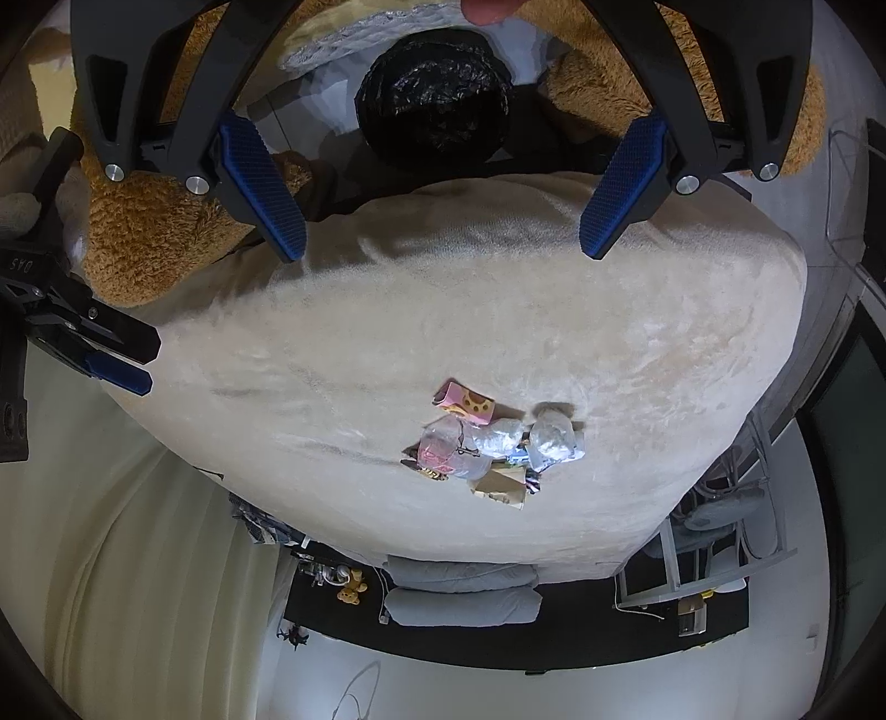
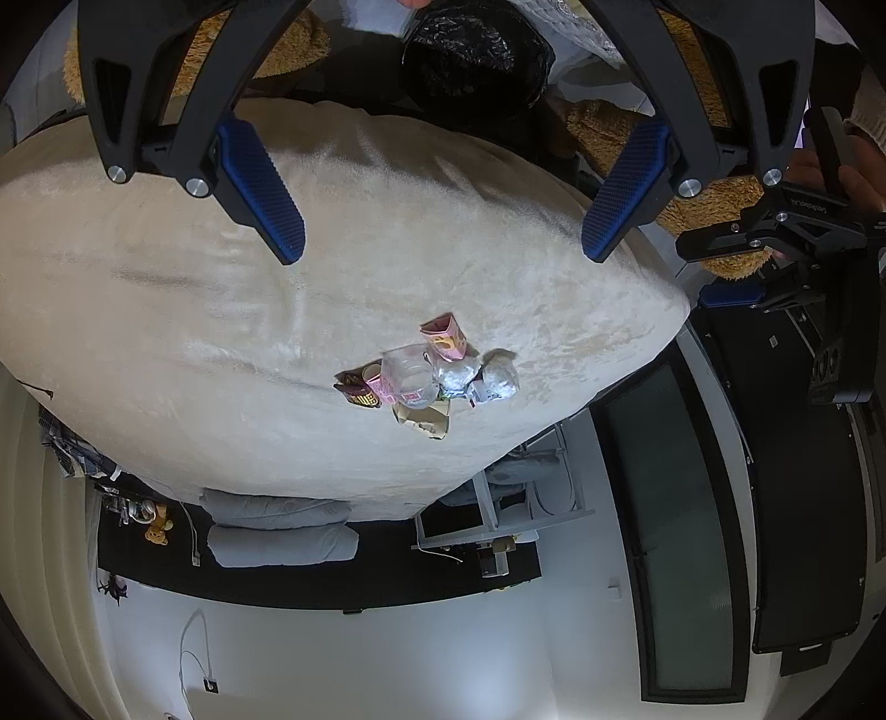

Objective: Collect trash
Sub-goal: 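Reach the left tool to the white plastic-bag ball while the right tool reaches the clear cup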

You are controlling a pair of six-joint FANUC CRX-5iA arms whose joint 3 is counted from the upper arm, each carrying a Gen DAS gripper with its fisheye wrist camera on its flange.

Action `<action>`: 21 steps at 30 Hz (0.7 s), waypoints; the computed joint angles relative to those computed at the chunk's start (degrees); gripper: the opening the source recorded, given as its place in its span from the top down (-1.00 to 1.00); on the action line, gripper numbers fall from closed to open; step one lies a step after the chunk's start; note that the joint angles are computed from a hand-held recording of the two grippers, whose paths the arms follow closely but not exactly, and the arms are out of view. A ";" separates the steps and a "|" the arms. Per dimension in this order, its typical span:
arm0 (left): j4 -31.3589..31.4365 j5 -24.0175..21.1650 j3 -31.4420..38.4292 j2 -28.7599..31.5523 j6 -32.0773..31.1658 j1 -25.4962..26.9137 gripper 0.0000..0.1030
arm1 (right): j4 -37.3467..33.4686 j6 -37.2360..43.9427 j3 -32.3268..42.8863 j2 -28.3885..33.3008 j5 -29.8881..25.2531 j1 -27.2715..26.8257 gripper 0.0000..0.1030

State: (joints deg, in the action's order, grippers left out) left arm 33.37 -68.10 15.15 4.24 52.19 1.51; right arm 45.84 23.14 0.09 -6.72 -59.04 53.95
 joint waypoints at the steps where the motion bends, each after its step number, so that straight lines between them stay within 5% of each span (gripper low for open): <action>1: -0.36 -0.33 0.60 0.62 0.45 -0.06 -0.88 | -0.78 0.47 0.27 0.28 0.11 -0.41 -0.93; 21: -6.32 -7.17 20.34 14.00 4.84 -2.65 -0.88 | -11.00 12.32 11.07 8.21 3.88 -10.62 -0.93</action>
